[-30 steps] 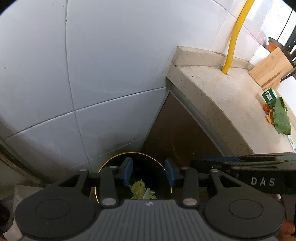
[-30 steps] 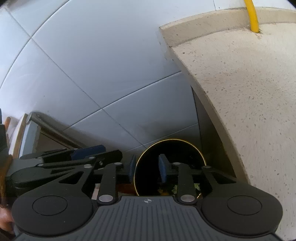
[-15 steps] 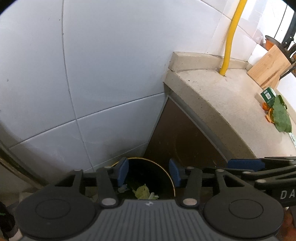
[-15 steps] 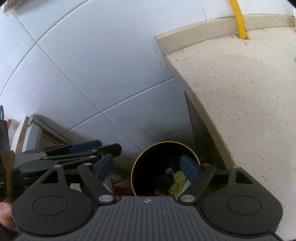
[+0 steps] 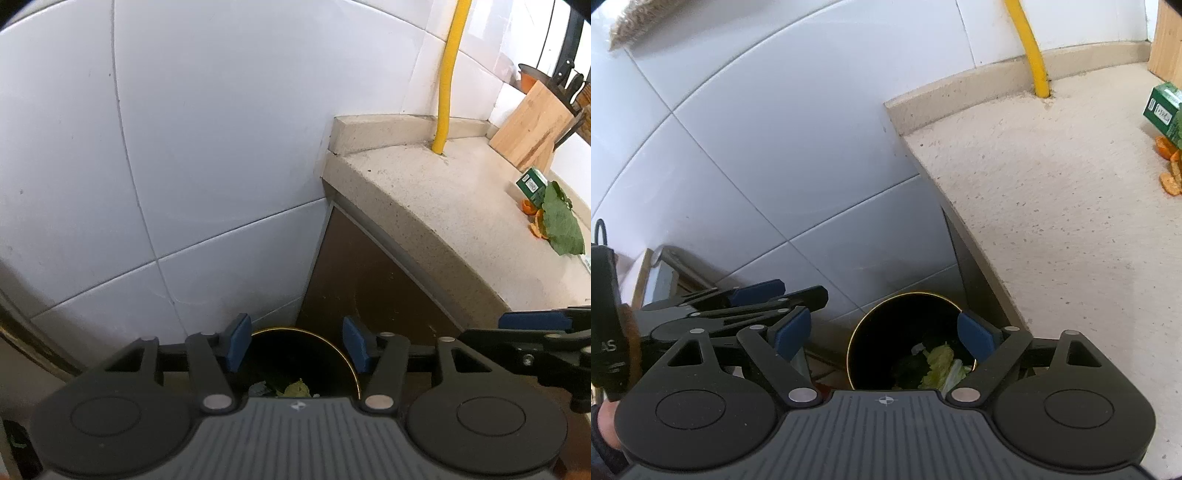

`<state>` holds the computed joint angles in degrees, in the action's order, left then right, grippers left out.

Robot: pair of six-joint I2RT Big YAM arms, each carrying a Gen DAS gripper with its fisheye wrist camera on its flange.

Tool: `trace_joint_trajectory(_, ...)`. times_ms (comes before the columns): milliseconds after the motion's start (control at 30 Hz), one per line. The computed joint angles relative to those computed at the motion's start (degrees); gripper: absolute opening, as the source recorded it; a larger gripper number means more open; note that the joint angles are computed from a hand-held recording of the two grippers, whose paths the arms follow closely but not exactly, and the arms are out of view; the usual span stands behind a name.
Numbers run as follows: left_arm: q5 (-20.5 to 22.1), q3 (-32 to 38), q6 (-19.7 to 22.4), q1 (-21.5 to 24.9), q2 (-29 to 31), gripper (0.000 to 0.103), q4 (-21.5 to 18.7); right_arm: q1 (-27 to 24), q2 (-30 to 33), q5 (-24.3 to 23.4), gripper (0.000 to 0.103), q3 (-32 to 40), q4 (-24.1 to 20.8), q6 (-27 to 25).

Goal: Collect trash
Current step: 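Bring both open tools back up to the counter items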

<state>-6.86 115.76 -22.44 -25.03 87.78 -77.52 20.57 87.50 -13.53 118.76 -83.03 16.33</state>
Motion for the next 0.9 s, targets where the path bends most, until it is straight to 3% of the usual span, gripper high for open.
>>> trace_joint_trajectory(900,-7.9,-1.5,7.8,-4.1,-0.9,0.062,3.3,-3.4,-7.6,4.6,0.096,-3.6,0.9,-0.3)
